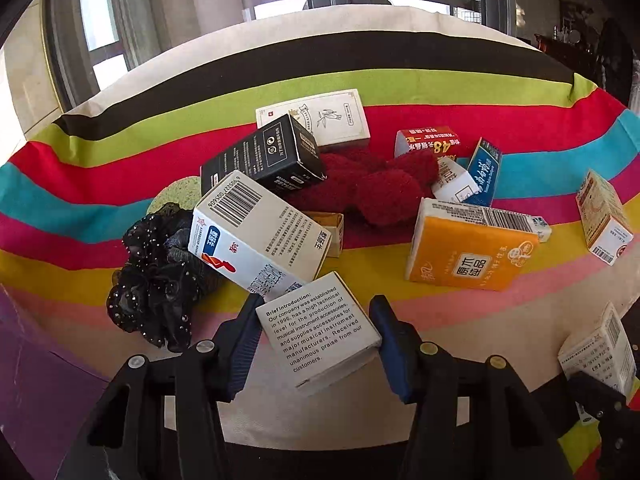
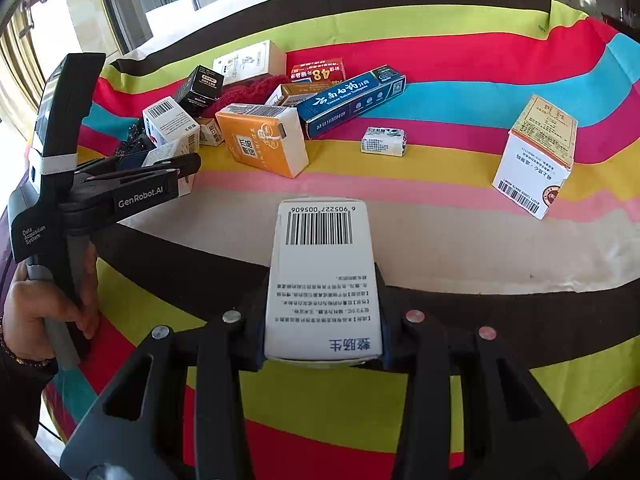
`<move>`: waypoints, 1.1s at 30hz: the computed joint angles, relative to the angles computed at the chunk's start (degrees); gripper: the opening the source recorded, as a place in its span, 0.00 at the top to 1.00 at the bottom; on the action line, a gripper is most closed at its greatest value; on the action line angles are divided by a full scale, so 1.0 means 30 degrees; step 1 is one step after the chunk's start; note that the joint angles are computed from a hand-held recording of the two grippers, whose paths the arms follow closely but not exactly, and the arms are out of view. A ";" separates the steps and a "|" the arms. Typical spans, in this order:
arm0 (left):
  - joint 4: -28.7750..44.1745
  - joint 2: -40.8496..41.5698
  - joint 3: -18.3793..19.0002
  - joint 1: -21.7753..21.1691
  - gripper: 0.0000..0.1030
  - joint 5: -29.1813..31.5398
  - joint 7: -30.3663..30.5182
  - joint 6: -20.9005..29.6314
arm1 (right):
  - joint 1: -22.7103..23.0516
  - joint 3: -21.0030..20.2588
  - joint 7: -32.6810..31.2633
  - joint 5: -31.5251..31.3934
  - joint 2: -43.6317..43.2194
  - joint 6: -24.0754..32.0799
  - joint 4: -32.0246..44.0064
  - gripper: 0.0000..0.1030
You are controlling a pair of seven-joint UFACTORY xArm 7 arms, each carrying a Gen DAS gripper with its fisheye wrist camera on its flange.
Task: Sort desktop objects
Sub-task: 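Grasp the white 'Brief introduction' box with left tool while right tool holds its box, then carry both boxes into the purple-rimmed box and open both tools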
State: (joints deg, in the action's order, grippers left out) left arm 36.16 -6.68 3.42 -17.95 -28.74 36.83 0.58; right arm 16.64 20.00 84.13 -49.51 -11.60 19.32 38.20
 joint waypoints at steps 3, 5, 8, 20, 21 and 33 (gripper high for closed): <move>-0.0852 -0.1503 0.1892 -0.1504 0.48 -0.3120 0.2768 0.0986 | 0.0249 0.0122 -0.0444 0.0193 0.0154 0.0964 0.0335 0.58; -0.1762 -0.2657 0.2220 -0.1530 0.48 -0.3507 0.3322 0.1366 | 0.0534 0.0202 -0.0704 0.0257 0.0333 0.1888 0.0672 0.58; -0.2623 -0.4251 0.3258 -0.1810 0.48 -0.3741 0.4199 0.2628 | 0.1023 0.0221 -0.0577 0.0228 0.0540 0.3080 0.1069 0.58; -0.6337 -1.2736 0.5290 -0.0833 0.48 -0.2256 0.5935 0.6470 | 0.3032 0.1529 0.3847 0.1109 -0.1150 0.4421 -0.0026 0.58; -0.6290 -1.3307 0.5544 -0.0701 0.48 -0.2136 0.5925 0.7070 | 0.3104 0.1613 0.4037 0.1303 -0.1290 0.4371 -0.0121 0.58; -0.4381 -1.8446 0.7603 0.2821 0.48 -0.1404 0.5621 1.2580 | 0.4120 0.3145 0.5394 -0.0978 0.0313 0.6213 0.4059 0.58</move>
State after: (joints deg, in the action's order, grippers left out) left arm 23.02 -62.02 26.23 -9.49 -32.95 53.69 38.32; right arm 29.00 29.44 100.31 -52.44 -10.67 37.96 50.38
